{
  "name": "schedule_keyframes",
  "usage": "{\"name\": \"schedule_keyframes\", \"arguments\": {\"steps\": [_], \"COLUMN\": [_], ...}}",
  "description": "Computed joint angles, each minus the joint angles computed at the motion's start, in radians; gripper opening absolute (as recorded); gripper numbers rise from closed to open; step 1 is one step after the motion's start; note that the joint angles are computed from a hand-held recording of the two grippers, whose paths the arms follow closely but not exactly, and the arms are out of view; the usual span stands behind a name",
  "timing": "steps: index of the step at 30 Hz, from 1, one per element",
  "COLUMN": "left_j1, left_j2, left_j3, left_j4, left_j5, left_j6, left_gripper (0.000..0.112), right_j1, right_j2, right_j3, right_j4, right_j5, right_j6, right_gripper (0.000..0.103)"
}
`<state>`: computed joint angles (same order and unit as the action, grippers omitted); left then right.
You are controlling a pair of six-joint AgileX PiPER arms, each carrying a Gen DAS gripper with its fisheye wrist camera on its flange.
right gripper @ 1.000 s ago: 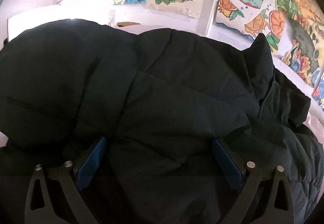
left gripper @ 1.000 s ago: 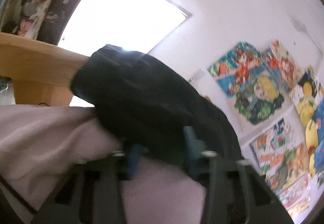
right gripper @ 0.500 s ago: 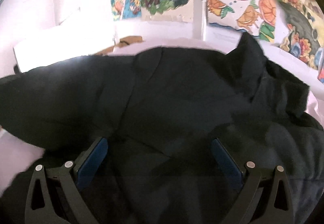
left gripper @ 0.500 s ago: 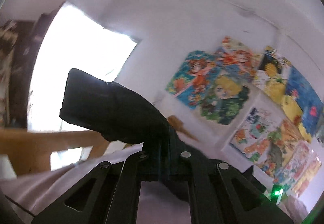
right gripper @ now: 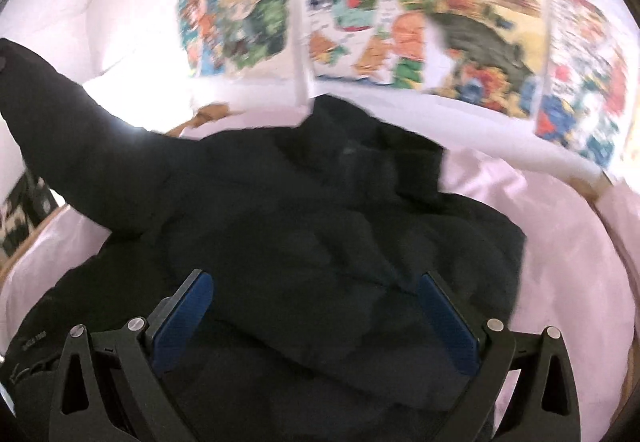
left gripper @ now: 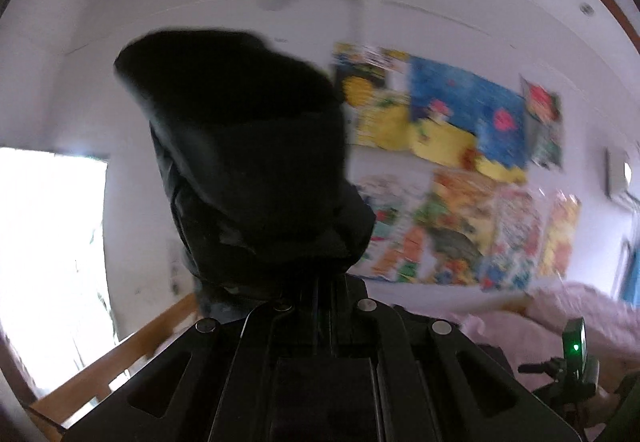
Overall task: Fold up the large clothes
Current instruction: 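Lay the sleeve over the jacket body and open the left tool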
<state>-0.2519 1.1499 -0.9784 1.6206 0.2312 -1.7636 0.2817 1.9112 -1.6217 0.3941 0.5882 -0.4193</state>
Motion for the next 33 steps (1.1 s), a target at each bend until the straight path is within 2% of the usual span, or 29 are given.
{"name": "schedule_keyframes", "arguments": {"steps": [5, 9, 12, 14, 19, 22, 25, 33], "left_j1": [-0.182, -0.27, -0.328, -0.356, -0.399, -0.407, -0.393, -0.363], "left_j2": [0.226, 0.429, 0.563, 0.638, 0.868, 0.95, 1.048, 1.128], "left_j3": [-0.237, -0.456, -0.581, -0.615, -0.766, -0.79, -0.858, -0.883], "left_j4": [-0.293, -0.569, -0.712, -0.718, -0.849, -0.907, -1.099, -1.365], "left_j5": [0.088, 0.128, 0.16, 0.16, 0.158, 0.152, 0.176, 0.19], "left_j6": [0.342, 0.652, 0.815, 0.83, 0.955, 1.019, 1.182, 1.411], "left_gripper": [0.002, 0.002, 0.002, 0.002, 0.001, 0.001, 0.001, 0.001], "right_j1": [-0.119, -0.21, -0.288, -0.334, -0.431, -0.478, -0.52, -0.577], "right_j2": [-0.004, -0.018, -0.028, -0.023, 0.003, 0.031, 0.06, 0.173], "right_j3": [0.037, 0.052, 0.059, 0.052, 0.044, 0.034, 0.029, -0.014], "right_j4": [0.134, 0.246, 0.333, 0.366, 0.437, 0.476, 0.528, 0.688], "right_j5": [0.016, 0.039, 0.071, 0.099, 0.156, 0.2, 0.251, 0.421], "right_j6": [-0.089, -0.185, -0.243, -0.254, -0.282, -0.284, -0.306, -0.332], "right_gripper": [0.103, 0.103, 0.103, 0.103, 0.103, 0.103, 0.103, 0.103]}}
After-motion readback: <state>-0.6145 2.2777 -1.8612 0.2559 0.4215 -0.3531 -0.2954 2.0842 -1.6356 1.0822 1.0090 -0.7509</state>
